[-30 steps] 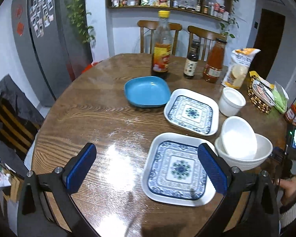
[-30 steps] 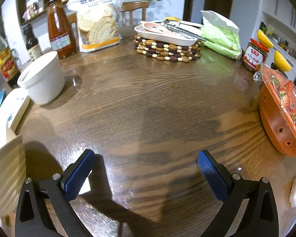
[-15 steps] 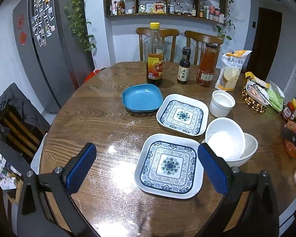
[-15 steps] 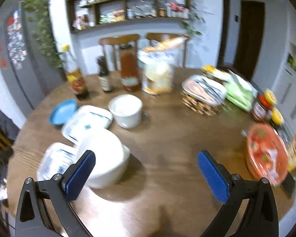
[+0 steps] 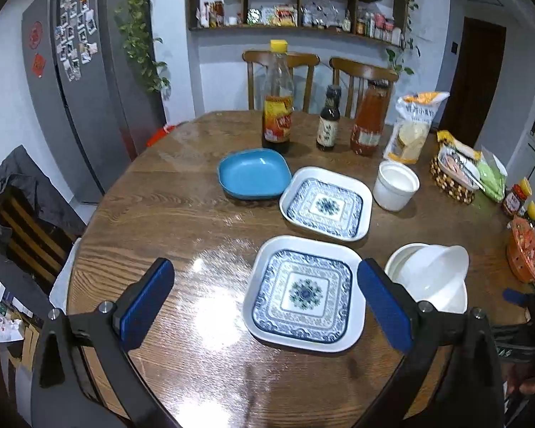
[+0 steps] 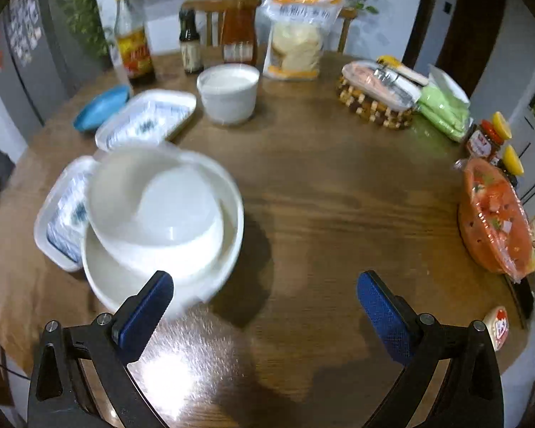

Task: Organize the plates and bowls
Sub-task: 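Move both grippers toward the larger blue-and-white square plate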

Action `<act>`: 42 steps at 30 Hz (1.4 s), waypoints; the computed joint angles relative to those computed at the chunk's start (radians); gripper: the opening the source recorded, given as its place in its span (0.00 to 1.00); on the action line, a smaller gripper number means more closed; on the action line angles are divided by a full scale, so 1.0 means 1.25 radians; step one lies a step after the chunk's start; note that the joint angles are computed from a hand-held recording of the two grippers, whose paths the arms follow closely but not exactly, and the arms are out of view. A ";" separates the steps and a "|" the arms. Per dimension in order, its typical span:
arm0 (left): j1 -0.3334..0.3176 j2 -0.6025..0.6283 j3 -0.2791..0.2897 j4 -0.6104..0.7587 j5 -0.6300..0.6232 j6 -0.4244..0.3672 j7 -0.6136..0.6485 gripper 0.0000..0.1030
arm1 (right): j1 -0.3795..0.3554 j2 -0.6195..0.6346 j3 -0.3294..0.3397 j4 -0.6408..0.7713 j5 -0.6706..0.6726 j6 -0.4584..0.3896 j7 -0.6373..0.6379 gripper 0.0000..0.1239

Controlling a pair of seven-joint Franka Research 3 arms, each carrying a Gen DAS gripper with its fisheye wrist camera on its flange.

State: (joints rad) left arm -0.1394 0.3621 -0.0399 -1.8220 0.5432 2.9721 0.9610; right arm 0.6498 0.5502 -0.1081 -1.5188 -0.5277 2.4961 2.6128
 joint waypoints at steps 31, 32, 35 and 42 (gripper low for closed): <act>-0.022 -0.011 -0.014 -0.007 0.017 -0.033 0.028 1.00 | 0.023 0.028 0.006 0.100 0.076 0.086 -0.124 0.83; -0.017 -0.011 -0.019 -0.007 0.012 -0.033 0.034 1.00 | 0.025 0.030 0.004 0.104 0.079 0.083 -0.125 0.83; -0.012 -0.009 -0.024 -0.005 0.003 -0.035 0.044 1.00 | 0.026 0.037 0.003 0.116 0.085 0.074 -0.134 0.83; -0.002 0.001 -0.035 0.006 -0.026 -0.044 0.075 1.00 | 0.027 0.055 0.004 0.149 0.098 0.052 -0.156 0.83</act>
